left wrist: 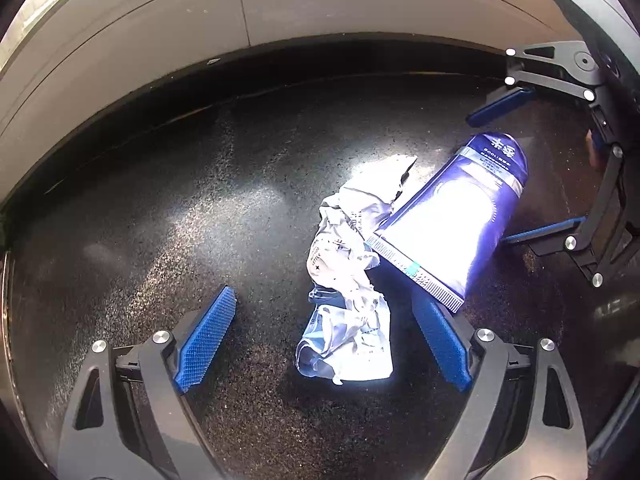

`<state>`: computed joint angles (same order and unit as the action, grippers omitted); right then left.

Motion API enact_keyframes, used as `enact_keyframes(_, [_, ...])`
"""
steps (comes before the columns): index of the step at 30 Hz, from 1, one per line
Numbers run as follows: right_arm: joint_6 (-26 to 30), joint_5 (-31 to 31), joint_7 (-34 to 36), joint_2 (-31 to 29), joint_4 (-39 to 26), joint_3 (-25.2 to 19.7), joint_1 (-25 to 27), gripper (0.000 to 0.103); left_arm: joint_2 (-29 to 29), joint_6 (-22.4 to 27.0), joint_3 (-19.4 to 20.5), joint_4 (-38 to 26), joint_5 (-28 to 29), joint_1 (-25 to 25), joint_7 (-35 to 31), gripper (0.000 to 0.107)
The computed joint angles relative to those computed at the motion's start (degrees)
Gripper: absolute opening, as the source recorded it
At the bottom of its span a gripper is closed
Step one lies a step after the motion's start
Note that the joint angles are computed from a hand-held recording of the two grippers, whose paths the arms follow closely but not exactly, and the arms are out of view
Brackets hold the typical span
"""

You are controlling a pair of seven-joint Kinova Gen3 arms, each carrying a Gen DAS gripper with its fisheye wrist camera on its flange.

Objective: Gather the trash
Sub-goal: 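Grasp the crumpled foil wrapper with the left tool while the right tool grasps the blue toothpaste tube, then carry wrapper and tube over the black bin and open both tools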

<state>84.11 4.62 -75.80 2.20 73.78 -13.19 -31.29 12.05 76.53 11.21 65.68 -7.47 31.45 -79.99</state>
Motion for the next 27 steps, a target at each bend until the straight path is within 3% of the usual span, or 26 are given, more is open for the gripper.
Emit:
enact_keyframes(2, [0.8,-1.4,1.8,1.2,-1.4,0.3,0.3,0.082,-0.5,-1.4,0.1,0.9,-0.1,0.1,-0.3,0.076])
enact_keyframes(4, [2.4,-4.3,2.7,2.3,-3.2,1.0,1.3,0.062,-0.8,-1.7,0.3,0.9,-0.5,0.6,0.2,0.061])
enact_keyframes(6, [4.2,-5.0,0.8,3.3,-5.3,1.0,1.7,0.018,-1.6,-1.7,0.2,1.3,0.4,-0.1,0.3,0.034])
enact_keyframes(10, [5.8,-3.0,-3.7,2.3,-5.8,1.4,0.3,0.008,-3.1,-1.1,0.7,2.4,3.2,-1.3,3.8,0.026])
enact_keyframes(16, [6.6,-4.4,-17.0,-3.8,-3.1,0.8,0.3,0.007,-6.6,1.0,2.2,2.7,1.1,1.2,12.2,0.025])
enact_keyframes(24, [8.9,-4.3,-34.3,-11.1,-1.1,-6.4,-0.4,0.007,-10.6,8.4,8.1,1.3,-8.0,8.0,28.7,0.025])
enact_keyframes(27, [9.2,-4.4,-39.1,-13.4,0.2,-9.2,-0.7,0.007,-13.2,9.7,10.1,3.5,-8.7,9.3,34.0,0.025])
